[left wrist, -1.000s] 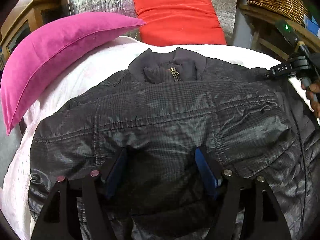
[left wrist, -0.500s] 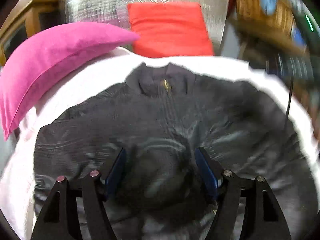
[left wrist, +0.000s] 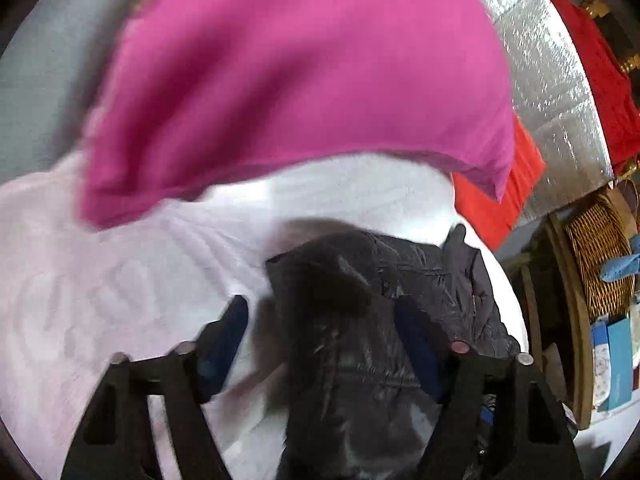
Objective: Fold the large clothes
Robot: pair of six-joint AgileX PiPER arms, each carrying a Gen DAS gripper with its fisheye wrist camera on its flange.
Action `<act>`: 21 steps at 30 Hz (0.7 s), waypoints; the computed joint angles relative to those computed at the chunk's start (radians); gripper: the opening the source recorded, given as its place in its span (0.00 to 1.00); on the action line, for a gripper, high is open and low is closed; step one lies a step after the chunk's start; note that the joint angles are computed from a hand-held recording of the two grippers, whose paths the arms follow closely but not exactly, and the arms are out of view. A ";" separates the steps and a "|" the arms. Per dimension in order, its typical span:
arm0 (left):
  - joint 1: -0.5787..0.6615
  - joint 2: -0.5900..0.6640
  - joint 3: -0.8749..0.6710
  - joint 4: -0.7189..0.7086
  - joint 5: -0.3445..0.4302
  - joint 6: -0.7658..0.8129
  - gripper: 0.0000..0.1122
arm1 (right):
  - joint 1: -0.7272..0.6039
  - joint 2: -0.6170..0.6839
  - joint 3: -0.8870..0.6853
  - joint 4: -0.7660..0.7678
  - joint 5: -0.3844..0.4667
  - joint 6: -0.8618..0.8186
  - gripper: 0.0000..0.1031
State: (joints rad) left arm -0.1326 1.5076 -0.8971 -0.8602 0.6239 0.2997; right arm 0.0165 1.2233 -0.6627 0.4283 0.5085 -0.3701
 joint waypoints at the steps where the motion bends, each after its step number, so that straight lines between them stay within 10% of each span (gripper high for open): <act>1: -0.009 0.048 -0.037 0.036 0.024 -0.037 0.31 | 0.001 -0.001 0.008 0.007 -0.012 -0.009 0.72; 3: -0.033 0.068 -0.044 0.049 0.001 -0.050 0.11 | -0.008 -0.001 0.021 0.036 -0.028 -0.042 0.72; 8: -0.162 -0.096 0.066 0.212 -0.228 -0.050 0.09 | -0.015 -0.065 0.061 0.029 -0.014 -0.036 0.72; 15: -0.171 -0.013 0.044 0.361 -0.194 -0.220 0.12 | -0.035 -0.116 0.089 0.030 0.012 -0.045 0.72; 21: -0.217 -0.179 0.054 0.622 -0.120 -0.566 0.38 | -0.017 -0.100 0.083 0.012 -0.007 -0.014 0.72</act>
